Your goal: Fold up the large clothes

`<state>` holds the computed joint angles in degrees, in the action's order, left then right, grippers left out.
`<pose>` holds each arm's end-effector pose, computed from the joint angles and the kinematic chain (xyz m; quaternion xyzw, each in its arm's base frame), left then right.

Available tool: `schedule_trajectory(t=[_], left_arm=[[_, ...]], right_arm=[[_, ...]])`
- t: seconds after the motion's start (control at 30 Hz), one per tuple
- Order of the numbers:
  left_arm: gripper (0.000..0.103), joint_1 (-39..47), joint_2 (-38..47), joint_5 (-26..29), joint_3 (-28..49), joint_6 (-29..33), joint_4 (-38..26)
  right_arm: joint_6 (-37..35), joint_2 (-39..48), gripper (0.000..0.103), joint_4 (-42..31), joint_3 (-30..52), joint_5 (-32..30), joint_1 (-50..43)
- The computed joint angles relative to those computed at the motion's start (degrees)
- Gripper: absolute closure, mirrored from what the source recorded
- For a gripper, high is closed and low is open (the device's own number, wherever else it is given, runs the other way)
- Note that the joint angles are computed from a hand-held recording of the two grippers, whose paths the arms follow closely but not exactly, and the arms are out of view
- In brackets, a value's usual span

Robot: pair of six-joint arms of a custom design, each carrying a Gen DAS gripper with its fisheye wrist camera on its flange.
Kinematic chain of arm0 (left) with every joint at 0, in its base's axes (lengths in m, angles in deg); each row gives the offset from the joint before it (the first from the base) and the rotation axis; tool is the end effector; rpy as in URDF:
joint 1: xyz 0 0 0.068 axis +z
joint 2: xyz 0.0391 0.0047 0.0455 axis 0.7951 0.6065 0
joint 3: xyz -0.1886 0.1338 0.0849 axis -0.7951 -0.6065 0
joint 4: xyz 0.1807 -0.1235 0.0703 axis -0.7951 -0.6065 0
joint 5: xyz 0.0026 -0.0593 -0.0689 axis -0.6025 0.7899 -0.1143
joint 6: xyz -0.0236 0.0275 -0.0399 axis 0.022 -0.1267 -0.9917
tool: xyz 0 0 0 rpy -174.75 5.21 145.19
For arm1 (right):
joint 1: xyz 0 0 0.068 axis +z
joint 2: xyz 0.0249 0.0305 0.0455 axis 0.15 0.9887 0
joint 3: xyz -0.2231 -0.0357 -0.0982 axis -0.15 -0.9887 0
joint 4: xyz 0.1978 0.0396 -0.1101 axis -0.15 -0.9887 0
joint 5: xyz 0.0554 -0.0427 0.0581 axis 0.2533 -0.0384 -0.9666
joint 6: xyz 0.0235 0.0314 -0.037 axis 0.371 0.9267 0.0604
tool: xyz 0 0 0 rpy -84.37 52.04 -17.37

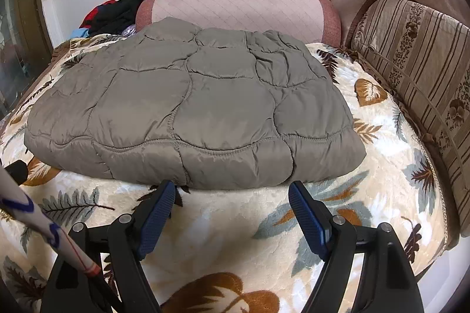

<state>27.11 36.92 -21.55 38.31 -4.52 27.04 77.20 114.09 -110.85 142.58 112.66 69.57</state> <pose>0.1513 -0.0600 0.3010 -0.0209 0.9428 0.0170 0.3324 0.1528 0.2316 0.2489 0.0027 0.9340 -0.0086 0.3571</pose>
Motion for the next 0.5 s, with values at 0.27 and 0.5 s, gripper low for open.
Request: schedule_trajectory(t=[0.27,0.5], left_arm=[[0.006,0.66,0.0,1.18,-0.97,0.05,0.46],[0.006,1.09,0.52,2.27,-1.57,0.16,0.88]], right_arm=[[0.22,0.13,0.02,-0.14,-0.01,-0.05,-0.11],[0.69,0.7,0.02,-0.99,0.28,0.71,0.16]])
